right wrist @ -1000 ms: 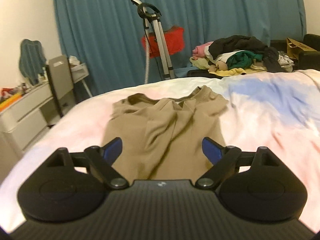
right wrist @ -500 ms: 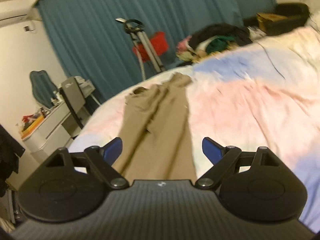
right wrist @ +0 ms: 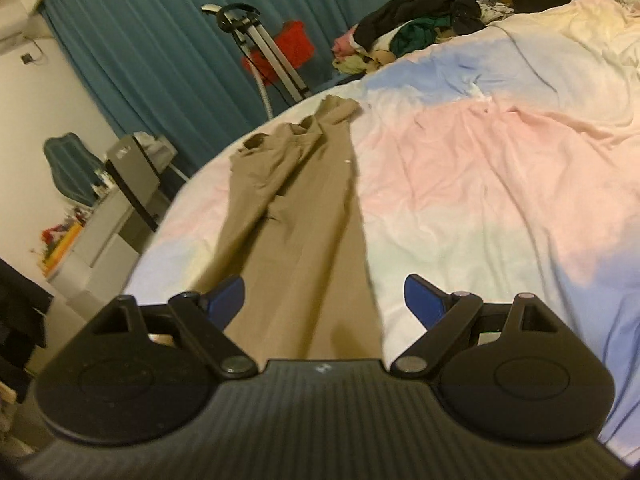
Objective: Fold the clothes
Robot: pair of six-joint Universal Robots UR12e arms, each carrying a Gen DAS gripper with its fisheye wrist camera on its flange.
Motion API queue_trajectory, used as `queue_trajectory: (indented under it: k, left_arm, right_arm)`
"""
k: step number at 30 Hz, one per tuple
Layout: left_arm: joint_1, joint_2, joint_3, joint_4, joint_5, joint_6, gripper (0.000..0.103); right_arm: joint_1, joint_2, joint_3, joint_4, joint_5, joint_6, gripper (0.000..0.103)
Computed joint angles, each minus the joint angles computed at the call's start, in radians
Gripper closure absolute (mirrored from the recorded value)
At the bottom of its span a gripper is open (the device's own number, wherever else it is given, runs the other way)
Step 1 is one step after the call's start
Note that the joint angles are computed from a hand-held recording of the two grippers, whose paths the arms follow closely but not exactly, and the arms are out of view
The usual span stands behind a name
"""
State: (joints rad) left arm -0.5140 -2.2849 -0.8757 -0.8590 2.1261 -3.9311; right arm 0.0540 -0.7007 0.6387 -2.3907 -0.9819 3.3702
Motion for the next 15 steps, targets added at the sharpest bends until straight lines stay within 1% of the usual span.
queue_trajectory:
  k: [1, 2, 3, 6, 9, 10, 11, 12, 13, 15]
  left_arm:
    - [-0.015, -0.017, 0.031, -0.005, 0.034, 0.059, 0.1]
    - [-0.029, -0.039, 0.069, -0.005, 0.054, 0.125, 0.1]
    - [-0.037, -0.055, 0.097, -0.004, 0.055, 0.173, 0.1]
    - [-0.046, -0.123, 0.218, -0.071, -0.018, 0.273, 0.099]
    - [-0.027, -0.169, 0.315, -0.213, -0.182, 0.289, 0.098]
    - [-0.015, -0.173, 0.326, -0.247, -0.256, 0.282, 0.096]
    - [0.003, -0.165, 0.313, -0.255, -0.355, 0.266, 0.089]
    - [0.019, -0.15, 0.283, -0.24, -0.429, 0.24, 0.085]
    - [0.031, -0.131, 0.247, -0.205, -0.475, 0.204, 0.082]
    - [0.048, -0.085, 0.153, -0.094, -0.508, 0.135, 0.062]
  right_arm:
    - [0.001, 0.001, -0.003, 0.008, -0.009, -0.006, 0.015]
    - [0.0, 0.003, -0.006, 0.014, -0.005, -0.004, 0.015]
    - [-0.001, 0.006, -0.011, 0.025, 0.001, -0.004, 0.015]
    - [-0.003, 0.005, -0.013, 0.052, 0.017, -0.01, 0.015]
    - [-0.006, -0.003, -0.001, 0.08, 0.033, -0.038, 0.015]
    - [-0.006, -0.006, 0.002, 0.096, 0.036, -0.052, 0.015]
    - [-0.007, -0.009, 0.005, 0.112, 0.04, -0.067, 0.015]
    - [-0.009, -0.01, 0.002, 0.148, 0.056, -0.072, 0.015]
    - [-0.011, -0.009, -0.002, 0.186, 0.074, -0.078, 0.015]
    - [-0.024, -0.006, -0.002, 0.243, 0.165, -0.034, 0.016]
